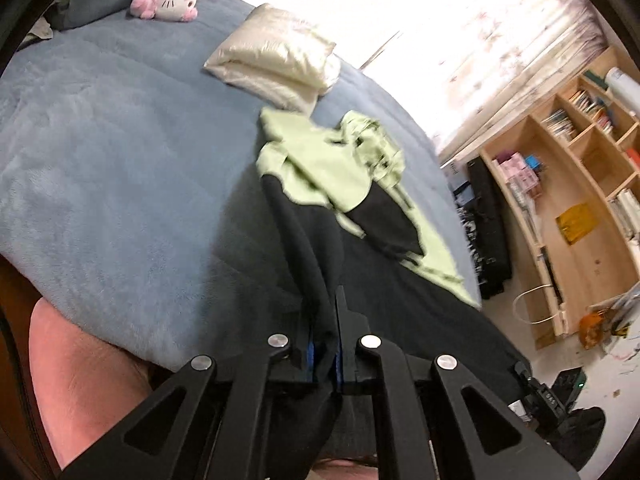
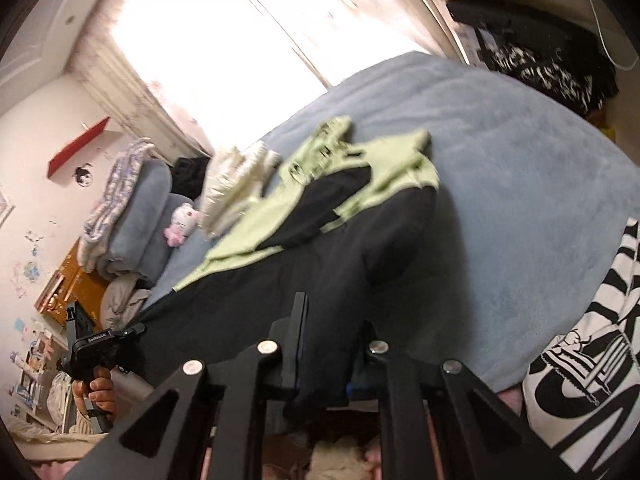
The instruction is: Fold large clothes
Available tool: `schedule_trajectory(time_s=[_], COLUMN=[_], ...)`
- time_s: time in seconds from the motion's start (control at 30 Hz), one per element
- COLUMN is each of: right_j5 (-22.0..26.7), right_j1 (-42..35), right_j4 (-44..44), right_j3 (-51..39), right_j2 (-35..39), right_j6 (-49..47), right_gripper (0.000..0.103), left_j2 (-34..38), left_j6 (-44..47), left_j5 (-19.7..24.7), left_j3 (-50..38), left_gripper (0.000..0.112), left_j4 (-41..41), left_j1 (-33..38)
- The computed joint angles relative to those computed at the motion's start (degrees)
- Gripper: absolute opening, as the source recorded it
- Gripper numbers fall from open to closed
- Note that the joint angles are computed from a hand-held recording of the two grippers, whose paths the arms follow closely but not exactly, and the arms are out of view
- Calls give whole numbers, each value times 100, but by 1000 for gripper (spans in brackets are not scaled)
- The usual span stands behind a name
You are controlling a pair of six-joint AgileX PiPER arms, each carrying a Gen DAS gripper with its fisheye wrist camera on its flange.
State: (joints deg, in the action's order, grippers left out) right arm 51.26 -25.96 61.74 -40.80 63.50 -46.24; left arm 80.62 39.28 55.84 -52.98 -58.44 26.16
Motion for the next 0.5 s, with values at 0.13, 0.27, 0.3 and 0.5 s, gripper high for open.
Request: schedule_trajectory(time_s=[0.13, 0.27, 0.3, 0.5], right_j5=[323, 90, 21, -557], right_j1=[-383, -421, -378, 363], right_j4=[91, 263, 280, 52], right_j3=[-282, -823, -1001, -2865], right_j2=[-26, 680, 898, 2702], right_j6=[100, 436, 569, 1555], right_gripper=[13, 13, 13, 14], left_j2=[152, 832, 1029, 2877], left_j6=[-209, -255, -359, -1715], left_j5=[421, 259, 192, -561], left_j3=[-472, -1169, -1398, -3894], left_gripper=[4, 4, 4, 4], left_j4=[-107, -495, -550, 65], left_j1=[362, 387, 327, -681])
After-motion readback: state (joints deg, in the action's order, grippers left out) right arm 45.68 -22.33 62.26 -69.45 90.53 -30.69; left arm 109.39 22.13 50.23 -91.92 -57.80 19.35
